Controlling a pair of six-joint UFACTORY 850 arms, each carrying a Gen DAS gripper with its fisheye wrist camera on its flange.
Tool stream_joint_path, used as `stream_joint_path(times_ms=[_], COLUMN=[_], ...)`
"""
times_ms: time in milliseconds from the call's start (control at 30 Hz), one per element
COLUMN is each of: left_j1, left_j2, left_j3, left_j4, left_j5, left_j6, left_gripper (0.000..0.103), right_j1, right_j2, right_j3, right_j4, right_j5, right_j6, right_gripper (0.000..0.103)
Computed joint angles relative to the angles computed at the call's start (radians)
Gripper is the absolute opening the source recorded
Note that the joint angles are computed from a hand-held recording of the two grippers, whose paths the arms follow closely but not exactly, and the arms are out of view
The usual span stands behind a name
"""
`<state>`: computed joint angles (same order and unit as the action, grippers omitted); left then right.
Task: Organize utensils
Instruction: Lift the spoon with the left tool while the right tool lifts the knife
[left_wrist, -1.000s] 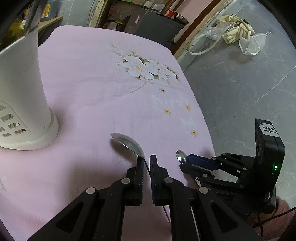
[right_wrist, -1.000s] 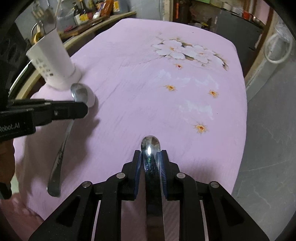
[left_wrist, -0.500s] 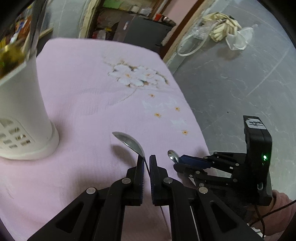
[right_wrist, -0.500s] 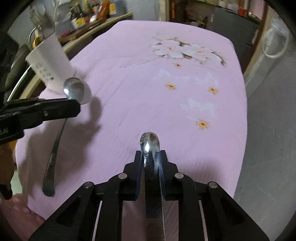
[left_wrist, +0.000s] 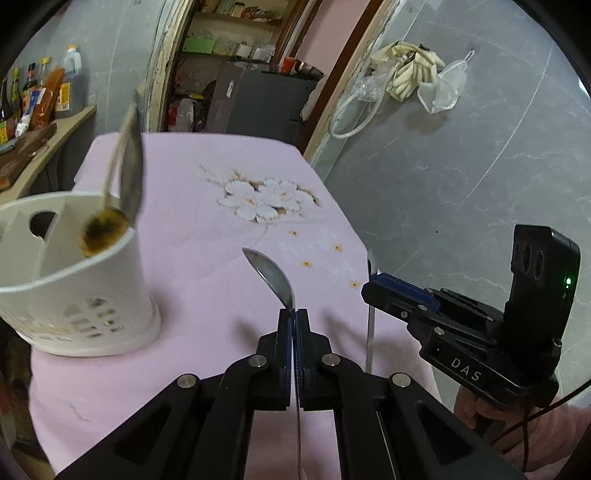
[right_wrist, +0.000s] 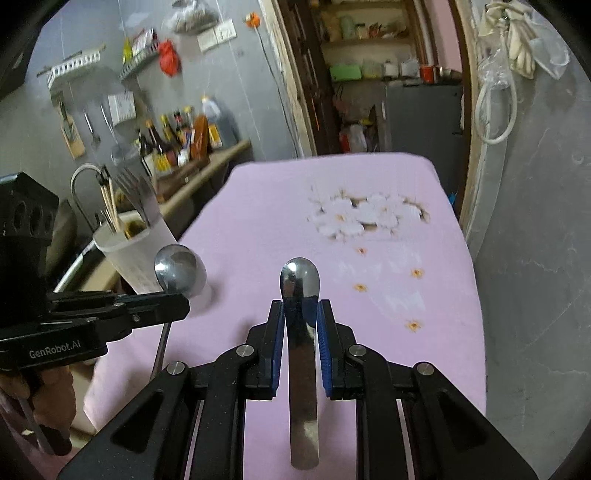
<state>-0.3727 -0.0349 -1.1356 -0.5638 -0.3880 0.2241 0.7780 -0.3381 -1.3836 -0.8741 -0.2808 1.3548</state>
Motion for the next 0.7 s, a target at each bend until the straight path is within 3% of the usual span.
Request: stream_joint_path(times_ms=[400, 700], left_j1=[0.039, 0.048], left_j2=[0.037, 0.041], left_j3=[0.012, 0.012], left_j4=[-0.106, -0.168], left_j5=[-0.031, -0.041], left_j6=[0.152, 0.232], left_gripper=[0.002, 0.002], right_j1=[0.049, 0.063], right_j2=[0.004, 0.014], right_j3=[-0.006, -0.003], right_j4=[-0.285, -0.359], right_j5=[-0.094, -0.130], right_j6=[0.339, 0.417], right_gripper=[0.015, 0.015])
